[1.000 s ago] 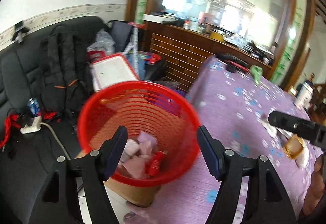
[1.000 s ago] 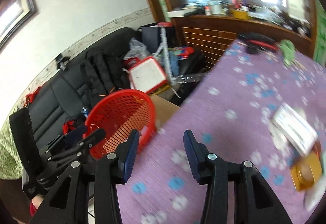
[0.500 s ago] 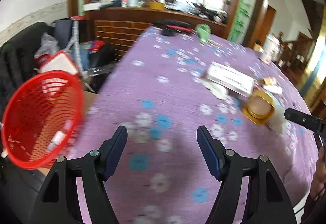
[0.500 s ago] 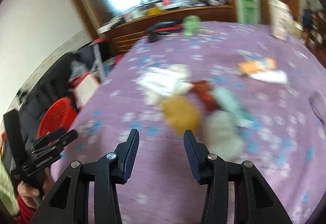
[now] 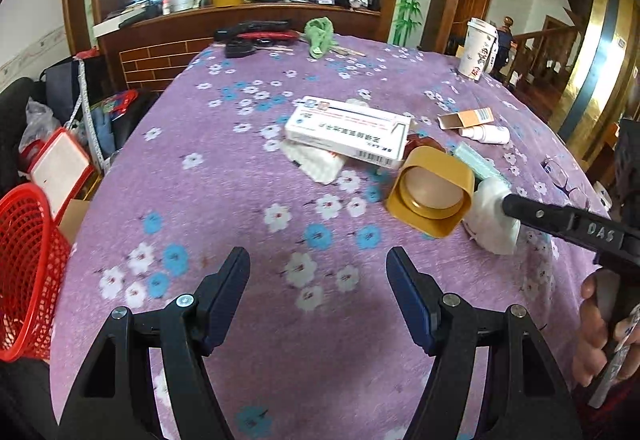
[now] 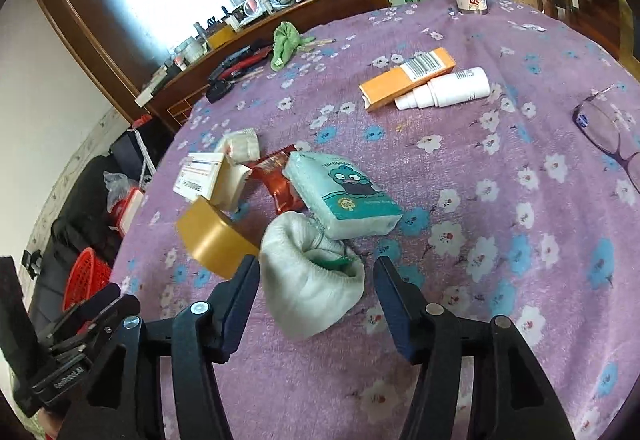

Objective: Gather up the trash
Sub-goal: 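Grasp the yellow tape roll with the left tool while the right tool grasps the white cloth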

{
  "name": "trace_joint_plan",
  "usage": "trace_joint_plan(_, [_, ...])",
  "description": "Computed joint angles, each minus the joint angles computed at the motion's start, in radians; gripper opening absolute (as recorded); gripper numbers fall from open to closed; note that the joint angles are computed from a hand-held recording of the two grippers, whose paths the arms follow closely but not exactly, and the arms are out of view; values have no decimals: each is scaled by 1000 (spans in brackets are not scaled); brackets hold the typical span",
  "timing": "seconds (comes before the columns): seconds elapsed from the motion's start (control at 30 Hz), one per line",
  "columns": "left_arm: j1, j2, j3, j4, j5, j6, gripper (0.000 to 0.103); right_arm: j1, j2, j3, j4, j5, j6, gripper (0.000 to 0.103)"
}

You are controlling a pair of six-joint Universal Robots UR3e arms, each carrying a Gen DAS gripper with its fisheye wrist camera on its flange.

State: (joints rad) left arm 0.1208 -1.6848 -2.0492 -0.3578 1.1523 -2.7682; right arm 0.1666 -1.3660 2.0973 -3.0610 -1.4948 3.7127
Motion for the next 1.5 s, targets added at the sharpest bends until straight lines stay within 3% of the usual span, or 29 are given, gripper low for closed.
trace_joint_plan(0.13, [-52,-60,73,-13,15,1,70,-19,43,-1,-34,66,-9,63])
trace_joint_plan(0.27, [-124,-132,148,9,64,-4,69,11,63,-3,-64,17,-36,37])
trace_joint_plan(0.33, [-152,-169,182,21,80,-8,69,13,63,20,-107,8,-39,33])
trace_joint_plan(0.63, [-230,-331,350,36,109,-21,67,10,73,57,-185,7,-46,32])
trace_joint_plan(0.73, [-253,-378,411,12,114,-26,48,4,67,74,-205,8,-37,33])
trace_joint_plan(0.8, [-260,-408,460,-30,110,-34,26,1,63,81,-213,7,-31,33])
trace_joint_plan(0.97, [-253,-433,484,-44,89,-60,6,-15,54,104,-239,23,-22,33])
trace_joint_plan(1.27, [-189,-293,307,-11,26,-71,5,8,53,103,-257,3,-39,33])
trace_joint_plan(1.5, [-120,-159,131,14,37,-45,5,18,58,90,-256,5,-61,33])
